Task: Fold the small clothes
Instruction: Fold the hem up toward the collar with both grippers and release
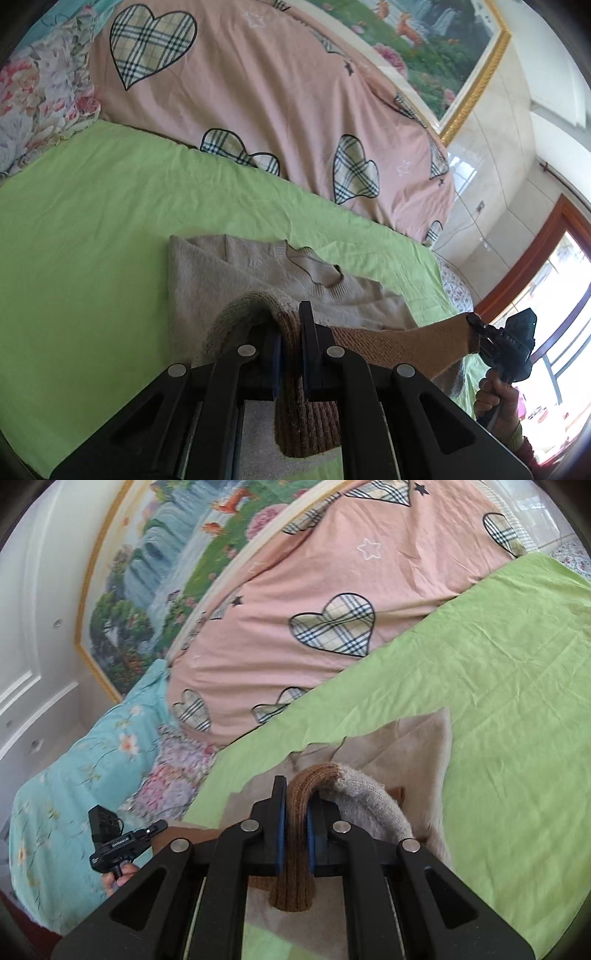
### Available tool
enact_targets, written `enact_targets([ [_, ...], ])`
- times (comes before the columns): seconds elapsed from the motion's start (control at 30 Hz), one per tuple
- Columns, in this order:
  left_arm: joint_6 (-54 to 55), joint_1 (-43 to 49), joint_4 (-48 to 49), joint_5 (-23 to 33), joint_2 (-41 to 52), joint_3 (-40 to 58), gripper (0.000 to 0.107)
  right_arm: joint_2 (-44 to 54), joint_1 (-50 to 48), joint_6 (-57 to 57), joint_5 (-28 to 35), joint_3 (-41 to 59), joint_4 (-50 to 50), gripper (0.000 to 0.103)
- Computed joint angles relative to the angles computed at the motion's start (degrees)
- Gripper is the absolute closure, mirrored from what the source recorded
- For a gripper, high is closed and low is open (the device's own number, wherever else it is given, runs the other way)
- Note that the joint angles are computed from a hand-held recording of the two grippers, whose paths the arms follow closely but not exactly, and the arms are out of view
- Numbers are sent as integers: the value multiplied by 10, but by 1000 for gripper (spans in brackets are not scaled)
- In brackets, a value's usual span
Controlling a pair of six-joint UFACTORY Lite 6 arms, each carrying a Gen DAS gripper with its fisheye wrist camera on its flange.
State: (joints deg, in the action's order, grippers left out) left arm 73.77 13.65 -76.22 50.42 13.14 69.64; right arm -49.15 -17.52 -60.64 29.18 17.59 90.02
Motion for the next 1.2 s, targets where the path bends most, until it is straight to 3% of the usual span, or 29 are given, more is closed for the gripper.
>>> enact_targets([
  [0.17, -70, -49, 33, -45, 143, 152, 101, 205, 10, -187, -27, 82, 176, 93],
  [0.47, -193, -77, 116, -76, 345, 335, 98, 425, 31, -276, -64, 178, 265, 92],
  [0.53, -188, -71, 114, -65, 334, 311, 93, 421, 29, -248, -70, 171, 244, 88],
  [0.67, -52, -56, 66, -49, 177, 112, 78, 293, 58, -278, -127, 94, 287, 52],
  [0.7, -22, -58, 58, -45, 139, 66, 73, 243, 82, -284, -163, 72, 294, 50],
  [0.77, 28, -69, 48, -21, 66, -23, 67, 160, 147, -226, -221, 41, 235, 50],
  [0.83, 57, -105, 56, -7, 30, -72, 65, 146, 208, -163, -234, 37, 165, 50],
  [0.93, 37, -192, 91, -65, 41, -66, 65, 265, 291, -152, -206, 98, 120, 50],
  [1.03, -60, -248, 184, -117, 134, 39, 66, 425, 306, -78, -166, 205, 6, 50],
  [1.13, -145, -237, 247, -65, 249, 203, 74, 559, 239, 9, -89, 312, -111, 50],
  [1.2, -221, -234, 307, -53, 309, 316, 74, 619, 204, 86, -87, 381, -214, 52],
])
